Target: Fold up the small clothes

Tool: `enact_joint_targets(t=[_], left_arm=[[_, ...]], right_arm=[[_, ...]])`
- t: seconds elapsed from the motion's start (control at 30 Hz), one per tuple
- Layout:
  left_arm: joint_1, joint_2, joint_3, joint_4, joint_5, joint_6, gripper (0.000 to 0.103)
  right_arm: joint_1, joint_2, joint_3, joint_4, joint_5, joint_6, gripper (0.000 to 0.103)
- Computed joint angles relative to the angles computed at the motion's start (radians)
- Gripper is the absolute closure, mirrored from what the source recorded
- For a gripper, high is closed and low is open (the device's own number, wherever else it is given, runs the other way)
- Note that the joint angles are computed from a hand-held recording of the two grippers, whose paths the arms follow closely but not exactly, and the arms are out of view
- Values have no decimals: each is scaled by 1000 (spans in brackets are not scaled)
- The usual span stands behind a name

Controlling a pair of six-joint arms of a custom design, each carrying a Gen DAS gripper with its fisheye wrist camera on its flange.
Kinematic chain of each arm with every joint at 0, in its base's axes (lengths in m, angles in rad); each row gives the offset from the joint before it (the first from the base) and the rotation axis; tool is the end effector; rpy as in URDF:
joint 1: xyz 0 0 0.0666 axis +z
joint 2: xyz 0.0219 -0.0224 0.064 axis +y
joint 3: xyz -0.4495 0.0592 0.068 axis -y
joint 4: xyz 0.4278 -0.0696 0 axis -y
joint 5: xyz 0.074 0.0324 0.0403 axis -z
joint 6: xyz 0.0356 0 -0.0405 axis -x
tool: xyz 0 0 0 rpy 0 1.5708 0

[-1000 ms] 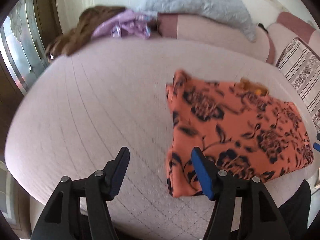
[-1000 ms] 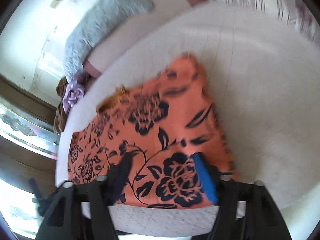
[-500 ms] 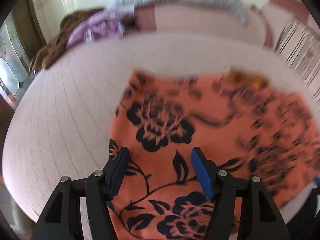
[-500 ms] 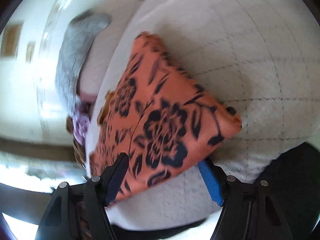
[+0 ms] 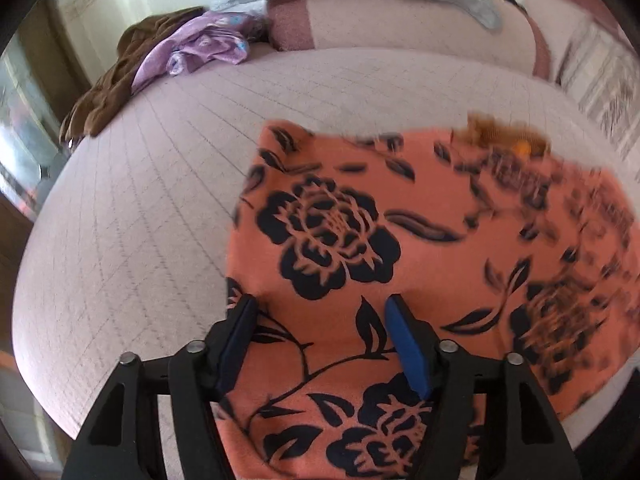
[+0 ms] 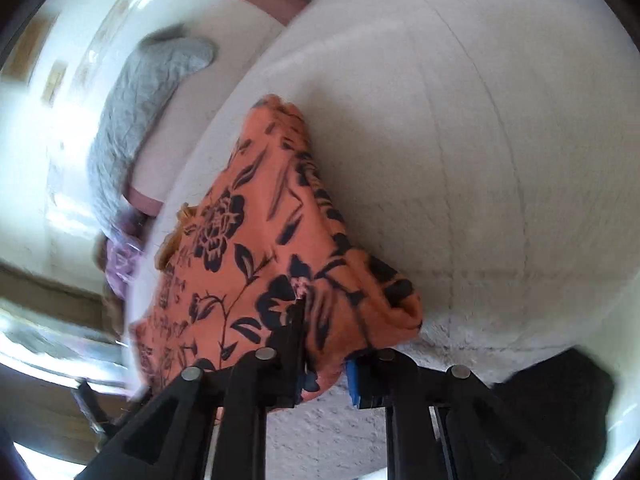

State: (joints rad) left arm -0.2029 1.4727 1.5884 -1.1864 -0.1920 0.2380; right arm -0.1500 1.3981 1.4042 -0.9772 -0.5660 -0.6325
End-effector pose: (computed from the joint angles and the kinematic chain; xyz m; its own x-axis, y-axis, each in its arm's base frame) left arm 0.5131 -0.0990 0.5383 -0.8608 -0.0592 -0.5055 -0.0975 0.9940 0.0497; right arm 0.4952 -0.0559 0.5017 -0.7607 0.6196 -0.1935 0.3429 0.6367 0.6907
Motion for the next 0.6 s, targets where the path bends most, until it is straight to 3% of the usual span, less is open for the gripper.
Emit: enact_joint_targets(t=[0.1, 0.2, 0.27, 0.3, 0.4, 0.53, 0.6], left_arm=[[30, -29, 5, 49, 11, 14, 38], [78, 24, 2, -63, 43, 43, 40], [129, 7, -29, -29, 172, 112, 38], [136, 2, -19, -36, 177, 130, 40], [130, -14, 3, 7, 85, 122, 41], [153, 47, 75, -4, 152, 113, 41], [152, 108, 124, -56, 118, 96, 41]], right_arm=[[-36, -2, -14, 10, -96, 2, 76], [-45, -1, -17, 12, -118, 36, 76], [-46, -2, -22, 21, -122, 18, 75], [-46, -3, -20, 18, -123, 17, 74], [-50, -8, -6, -29, -116, 52, 68], [-56, 0, 12, -77, -118, 114, 66], [-52, 6, 21, -91, -115, 130, 64]])
